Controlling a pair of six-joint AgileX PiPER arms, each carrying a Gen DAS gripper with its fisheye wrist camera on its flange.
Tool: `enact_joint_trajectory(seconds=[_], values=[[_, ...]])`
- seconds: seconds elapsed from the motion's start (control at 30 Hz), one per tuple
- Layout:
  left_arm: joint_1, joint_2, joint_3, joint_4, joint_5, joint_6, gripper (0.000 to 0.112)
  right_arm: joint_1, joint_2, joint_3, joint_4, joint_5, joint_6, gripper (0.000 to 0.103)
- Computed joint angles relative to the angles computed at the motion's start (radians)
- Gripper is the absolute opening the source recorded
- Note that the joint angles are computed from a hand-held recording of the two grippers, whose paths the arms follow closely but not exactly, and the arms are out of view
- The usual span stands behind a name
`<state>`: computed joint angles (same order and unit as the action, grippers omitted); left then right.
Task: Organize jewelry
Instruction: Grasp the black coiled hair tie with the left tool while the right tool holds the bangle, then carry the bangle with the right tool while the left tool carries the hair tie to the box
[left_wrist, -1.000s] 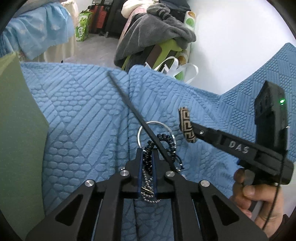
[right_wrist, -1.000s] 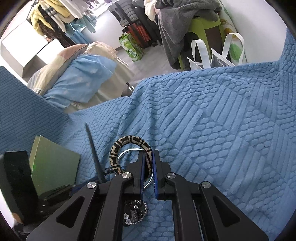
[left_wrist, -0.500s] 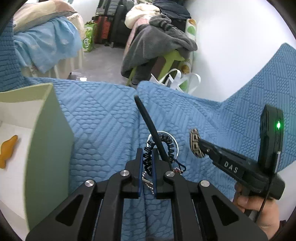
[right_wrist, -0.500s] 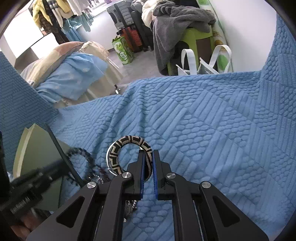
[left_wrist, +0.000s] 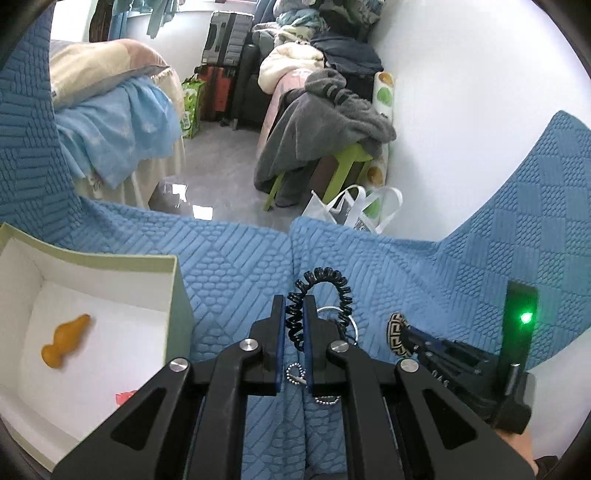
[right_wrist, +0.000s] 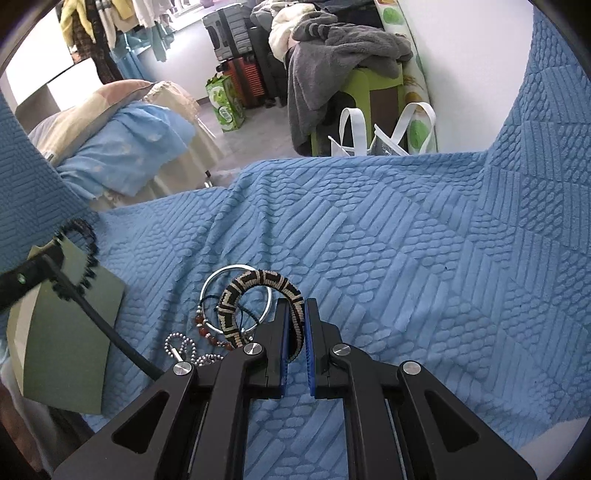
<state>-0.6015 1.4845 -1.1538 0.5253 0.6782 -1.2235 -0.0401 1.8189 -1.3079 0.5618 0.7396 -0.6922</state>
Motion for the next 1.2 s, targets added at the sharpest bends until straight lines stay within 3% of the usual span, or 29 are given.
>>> enact_joint_trajectory(seconds=[0.3, 0.73, 1.03, 1.2], values=[[-0.001, -0.047, -0.055, -0.004, 0.112, 0.061, 0.008, -0.004, -0.092, 0.003, -0.070, 0.002, 0.096, 0.006], [0.034, -0.161, -0.193, -0.040, 0.273, 0.237, 0.008, 0.046, -0.212, -0.174, -0.136, 0.142, 0.214, 0.006], [0.051, -0.250, -0.304, -0.032, 0.434, 0.362, 0.008, 0.169, -0.281, -0.361, -0.144, 0.249, 0.314, 0.006], [0.072, -0.322, -0.287, -0.026, 0.481, 0.398, 0.008, 0.295, -0.302, -0.399, -0.182, 0.257, 0.380, 0.006]])
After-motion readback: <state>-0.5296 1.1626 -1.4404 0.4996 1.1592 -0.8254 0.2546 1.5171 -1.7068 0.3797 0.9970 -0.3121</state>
